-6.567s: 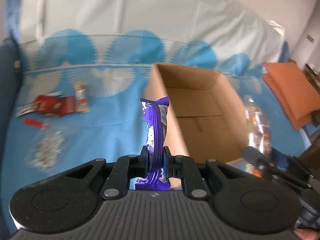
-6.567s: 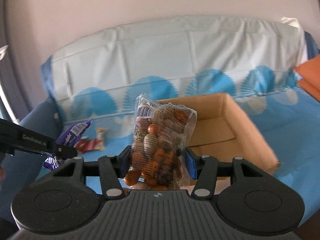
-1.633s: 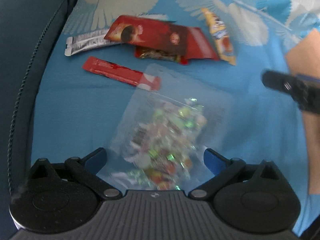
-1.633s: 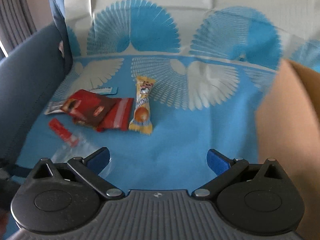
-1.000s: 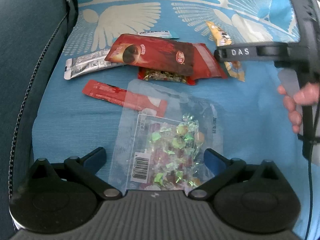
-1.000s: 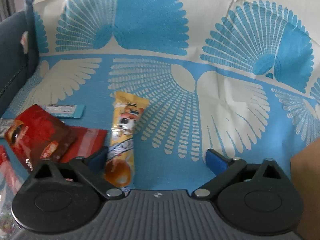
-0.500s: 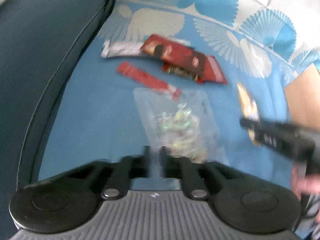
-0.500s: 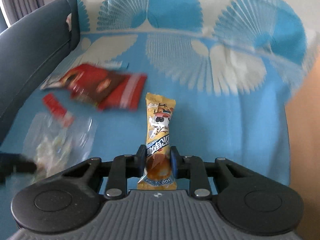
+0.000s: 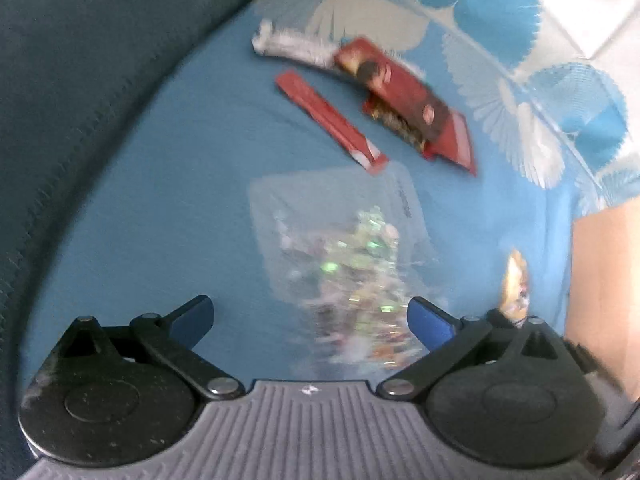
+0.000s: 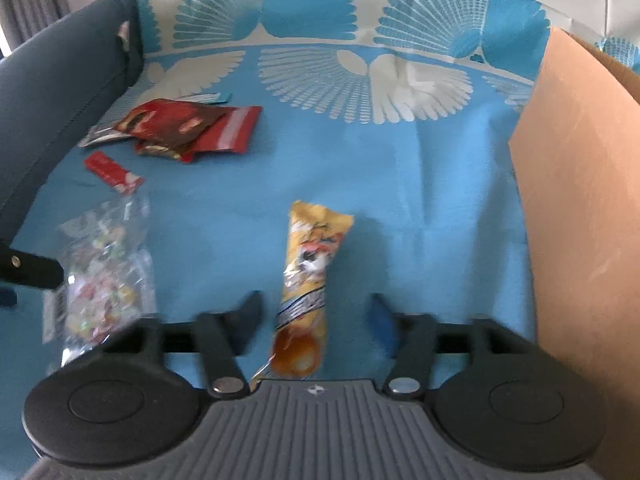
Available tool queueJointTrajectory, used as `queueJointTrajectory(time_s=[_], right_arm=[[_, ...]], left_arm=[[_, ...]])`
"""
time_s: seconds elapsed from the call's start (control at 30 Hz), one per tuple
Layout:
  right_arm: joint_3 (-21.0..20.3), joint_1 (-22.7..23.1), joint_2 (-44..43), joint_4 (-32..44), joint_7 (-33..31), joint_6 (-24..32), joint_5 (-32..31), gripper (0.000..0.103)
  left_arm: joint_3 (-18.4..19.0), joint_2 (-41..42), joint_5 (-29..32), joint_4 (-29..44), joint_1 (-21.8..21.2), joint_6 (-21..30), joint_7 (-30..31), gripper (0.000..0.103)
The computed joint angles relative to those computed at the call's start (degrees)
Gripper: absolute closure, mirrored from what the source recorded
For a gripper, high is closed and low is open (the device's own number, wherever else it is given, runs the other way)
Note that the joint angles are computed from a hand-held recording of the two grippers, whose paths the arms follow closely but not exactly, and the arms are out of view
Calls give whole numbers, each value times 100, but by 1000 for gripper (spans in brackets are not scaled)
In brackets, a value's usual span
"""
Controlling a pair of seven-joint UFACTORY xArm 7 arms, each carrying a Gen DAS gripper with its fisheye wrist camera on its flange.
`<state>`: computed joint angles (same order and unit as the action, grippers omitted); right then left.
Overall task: Organize snacks
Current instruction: 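Grasp the yellow wafer stick with the right tool while the left tool grasps the colourful sweets bag, then lift the yellow wafer stick with the right tool while the left tool lifts the sweets bag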
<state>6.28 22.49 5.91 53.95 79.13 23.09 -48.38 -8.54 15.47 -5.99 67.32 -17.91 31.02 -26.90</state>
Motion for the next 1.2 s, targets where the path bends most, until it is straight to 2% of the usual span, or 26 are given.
queueJointTrajectory(time_s=[0.03,0.1,0.2,0.27,0.3,0.33,0.4,0.53,0.57,0.6,0.63,0.67,0.7,0.73,0.77,0.8,0.87,1.03,1.2], right_arm=[[-4,-18,35,33,-58,1,65,25],[-47,-44,116,83,-97,-49,114,24],[-134,0,173,68,46,-184,-143,17],[-156,47,225,80,57,-206,-368,9],[-147,73,269,114,-37,-165,-422,7],[-149,112,311,156,-73,-100,-495,3],[-183,129,348,179,6,-126,-523,0],[-262,164,425,264,78,-121,-654,1],[-282,186,420,266,132,-116,-750,11],[-306,220,381,251,237,-123,-941,20],[-312,246,336,237,329,-121,-1147,50],[-273,246,297,223,292,-69,-1190,74],[-219,226,249,185,189,-60,-1131,78],[-193,183,213,139,142,-149,-1083,85],[-174,140,140,39,157,-310,-1037,87],[-146,112,81,-25,145,-388,-973,87],[-68,115,-103,-152,183,-324,-934,87],[248,24,-750,-466,395,-90,-995,87],[719,-99,-1442,-726,342,186,-721,87]], left_arm=[[38,158,91,269,-89,200,-229,0],[150,450,432,799,-302,642,-679,0],[240,1160,730,1997,-528,1816,-1177,0],[336,1785,1078,2999,-743,2777,-1317,0],[467,2016,1285,3374,-945,3082,-1303,0],[432,2105,1492,3522,-995,3148,-1309,0],[449,2036,1676,3358,-1068,2897,-1246,0],[420,1666,1723,2669,-997,2217,-1231,0],[405,1543,1709,2472,-958,2069,-1217,0],[416,1421,1741,2305,-948,1972,-1238,6],[433,1245,1775,2065,-920,1768,-1291,19],[384,1045,1687,1780,-823,1473,-1271,29],[338,835,1581,1505,-722,1190,-1241,52],[300,640,1458,1251,-617,942,-1211,63],[229,486,1253,1056,-481,752,-1102,69],[142,301,979,802,-321,502,-942,80],[40,-19,535,402,-108,140,-703,89],[70,-750,545,-211,-73,-254,-642,99],[51,-1540,832,-699,-26,-325,-577,100]])
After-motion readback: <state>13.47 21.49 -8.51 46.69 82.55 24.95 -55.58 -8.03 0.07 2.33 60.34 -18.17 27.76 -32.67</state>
